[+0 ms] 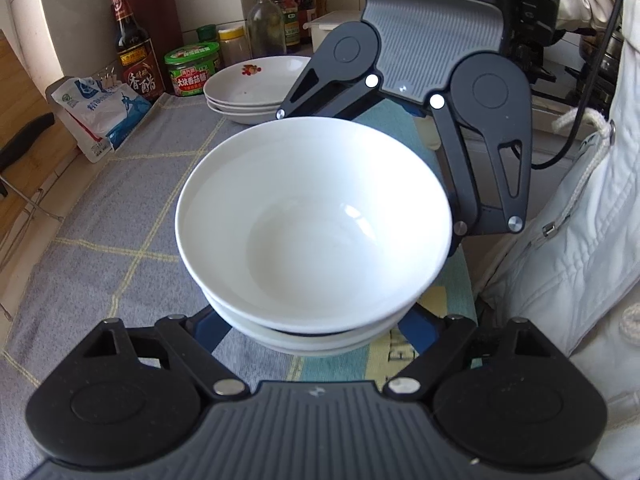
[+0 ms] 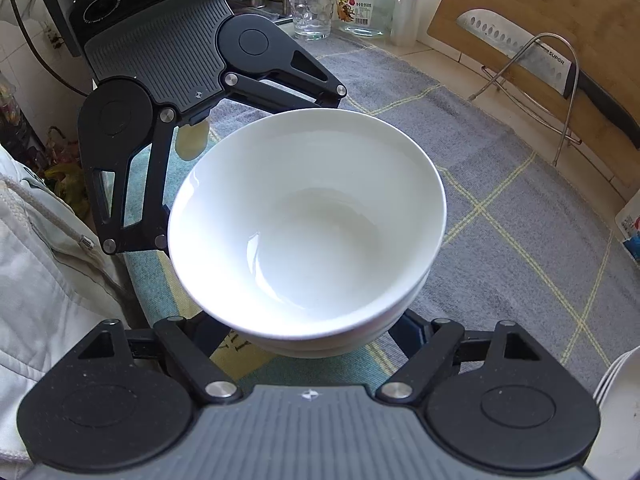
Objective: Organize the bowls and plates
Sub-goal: 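Lift the bowl stack with both tools and carry it to the plate stack, then lower the bowl stack onto the white plate stack with both tools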
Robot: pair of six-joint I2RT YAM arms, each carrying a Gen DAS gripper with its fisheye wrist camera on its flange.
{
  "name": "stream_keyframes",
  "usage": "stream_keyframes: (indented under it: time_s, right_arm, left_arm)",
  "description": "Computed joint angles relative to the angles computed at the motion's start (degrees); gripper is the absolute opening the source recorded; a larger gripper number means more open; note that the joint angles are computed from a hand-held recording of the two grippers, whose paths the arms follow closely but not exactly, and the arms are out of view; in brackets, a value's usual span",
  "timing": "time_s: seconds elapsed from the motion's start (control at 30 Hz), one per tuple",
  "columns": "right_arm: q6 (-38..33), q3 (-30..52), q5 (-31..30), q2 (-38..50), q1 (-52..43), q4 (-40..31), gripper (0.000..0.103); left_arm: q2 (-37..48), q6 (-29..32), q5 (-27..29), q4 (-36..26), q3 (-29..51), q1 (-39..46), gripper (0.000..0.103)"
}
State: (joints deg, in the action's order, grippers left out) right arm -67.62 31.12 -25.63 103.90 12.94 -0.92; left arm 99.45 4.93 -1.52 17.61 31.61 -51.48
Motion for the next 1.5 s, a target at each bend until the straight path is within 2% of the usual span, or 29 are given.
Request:
stream_keyframes:
  time_s: [0.4,0.67,0.93,1.23,1.5]
  right_arm:
    - [-20.2,17.28,-3.36,2.82,-13.06,-22.25,0.088]
    - [-29.61,30.34,-5.0,7.4,-20.35,-33.32,0.088]
    - [-34.27,43.26,-6.2,13.37,-26.71,-41.1,0.088]
    - [-34.86,58.61,-5.3,23.1,-31.53,-47.18,0.087]
    - [-33.83,68.14,-3.85,29.84,-32.17,-51.33,0.086]
  left_arm:
    - [8.99,-5.19,-6.01,-6.97,17.82,-2.22,0.088]
    - [17.21,-3.66,-7.59,-11.88,32.46,-1.4,0.088]
    - [27.24,0.57,-5.83,-16.97,49.24,0.48,0.088]
    - [40.06,3.53,-2.6,-22.0,67.66,2.03,0.088]
    - [46.51,2.54,-1.05,-24.58,76.08,2.7,0.088]
